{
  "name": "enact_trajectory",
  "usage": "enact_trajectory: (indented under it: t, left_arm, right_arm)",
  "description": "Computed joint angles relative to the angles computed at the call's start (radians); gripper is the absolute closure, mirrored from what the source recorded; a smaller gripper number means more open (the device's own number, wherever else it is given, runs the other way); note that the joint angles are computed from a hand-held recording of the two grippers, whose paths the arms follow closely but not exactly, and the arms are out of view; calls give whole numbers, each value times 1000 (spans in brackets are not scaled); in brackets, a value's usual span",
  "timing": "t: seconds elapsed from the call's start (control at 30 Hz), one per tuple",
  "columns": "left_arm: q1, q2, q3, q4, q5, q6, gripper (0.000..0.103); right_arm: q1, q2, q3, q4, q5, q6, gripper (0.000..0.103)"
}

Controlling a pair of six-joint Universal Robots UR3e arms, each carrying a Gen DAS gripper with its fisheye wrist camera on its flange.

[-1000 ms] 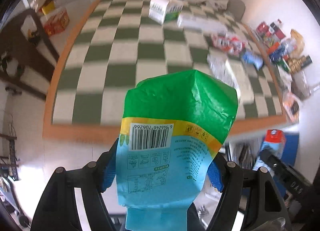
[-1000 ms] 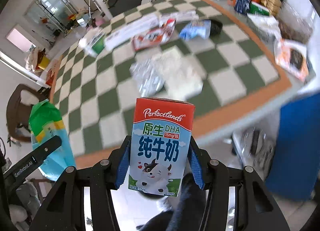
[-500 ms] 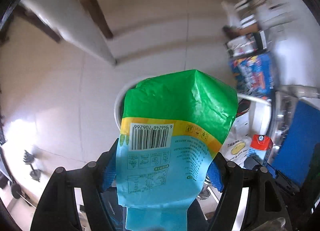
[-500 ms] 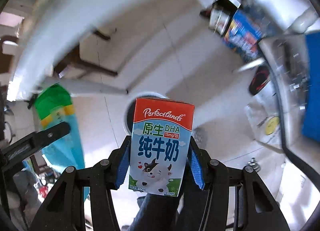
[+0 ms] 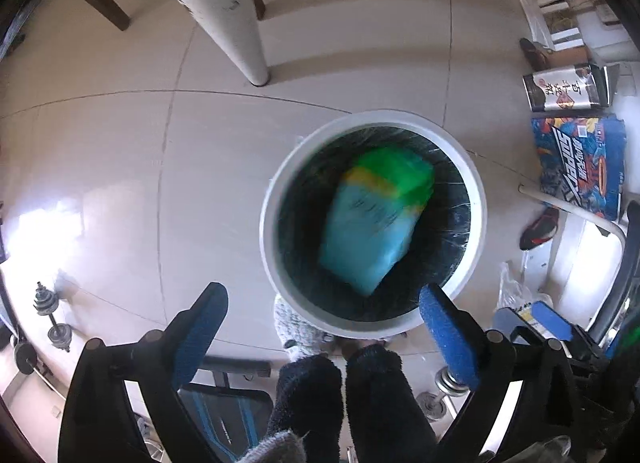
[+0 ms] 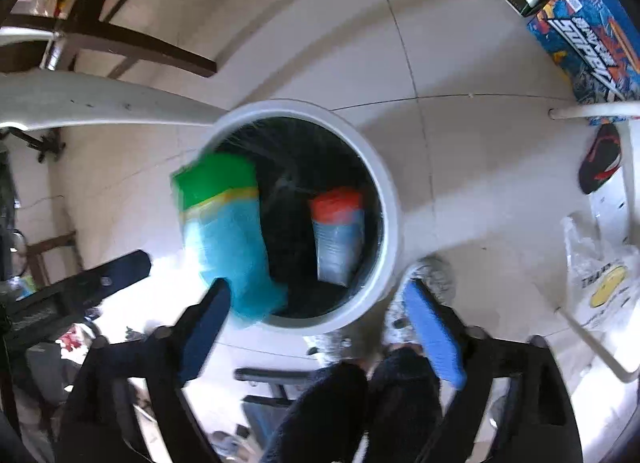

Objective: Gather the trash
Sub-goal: 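Carry both items over the white bin and open both grippers to drop them, then move both tools back toward the table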

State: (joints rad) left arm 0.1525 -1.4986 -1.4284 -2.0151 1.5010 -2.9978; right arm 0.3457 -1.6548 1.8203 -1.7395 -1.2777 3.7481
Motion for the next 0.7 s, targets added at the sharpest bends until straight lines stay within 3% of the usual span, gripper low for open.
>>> enact_trajectory:
  t: [0.3,0.53,0.7]
  left_arm:
    - [-36,91,94,-10,128,61,5]
    - [-20,36,403,-255,111,84,5]
    - [-3,-98,846,-550,89,106,5]
  right_arm:
    - [96,81,-278,270,-179,28,0]
    - [127,93,-514,485,-200,68,0]
    - [147,146,-815,705,-216,94,0]
